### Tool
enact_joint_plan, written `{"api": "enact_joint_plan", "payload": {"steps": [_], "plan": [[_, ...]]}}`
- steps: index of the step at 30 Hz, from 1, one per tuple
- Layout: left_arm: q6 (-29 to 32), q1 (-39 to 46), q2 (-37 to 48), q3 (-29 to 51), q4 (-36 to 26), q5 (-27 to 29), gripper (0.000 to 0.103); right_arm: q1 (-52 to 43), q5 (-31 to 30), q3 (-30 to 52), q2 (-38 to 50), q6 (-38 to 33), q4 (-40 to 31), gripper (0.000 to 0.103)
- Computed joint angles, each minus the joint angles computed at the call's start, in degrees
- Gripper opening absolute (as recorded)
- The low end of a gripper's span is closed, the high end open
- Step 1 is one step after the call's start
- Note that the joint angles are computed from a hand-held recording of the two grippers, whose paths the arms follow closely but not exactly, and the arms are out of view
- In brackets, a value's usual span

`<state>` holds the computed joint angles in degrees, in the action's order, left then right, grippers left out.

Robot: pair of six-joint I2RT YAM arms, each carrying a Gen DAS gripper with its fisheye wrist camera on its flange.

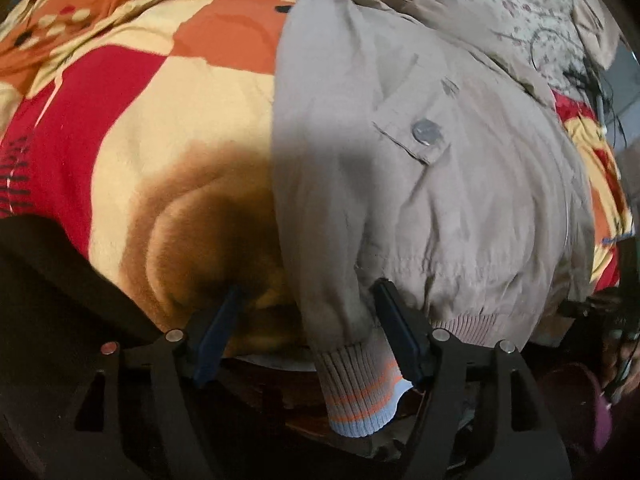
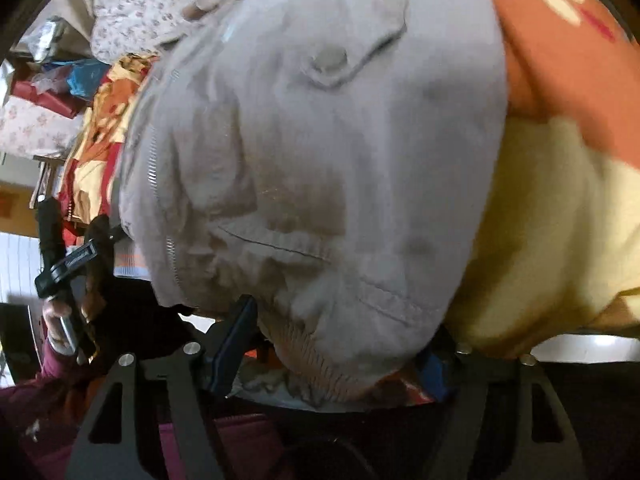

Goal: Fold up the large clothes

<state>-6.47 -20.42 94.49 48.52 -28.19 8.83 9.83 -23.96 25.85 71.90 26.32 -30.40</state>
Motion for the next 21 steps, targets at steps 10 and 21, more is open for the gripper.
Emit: {"api": "enact_joint_plan", "payload": {"steps": [10,21], "plan": [[3.36,2.55,-6.52,5.04,-7.54,9.7,0.012,0.0,-3.56,2.9,-16.16,-2.71,-7.81,0.014],[-1.75,4.93,2.08,28.16,-2.89,10.95,0.012,-16.07,-10.03,14.49,-12.99,1.15,8.72,0.012]]}}
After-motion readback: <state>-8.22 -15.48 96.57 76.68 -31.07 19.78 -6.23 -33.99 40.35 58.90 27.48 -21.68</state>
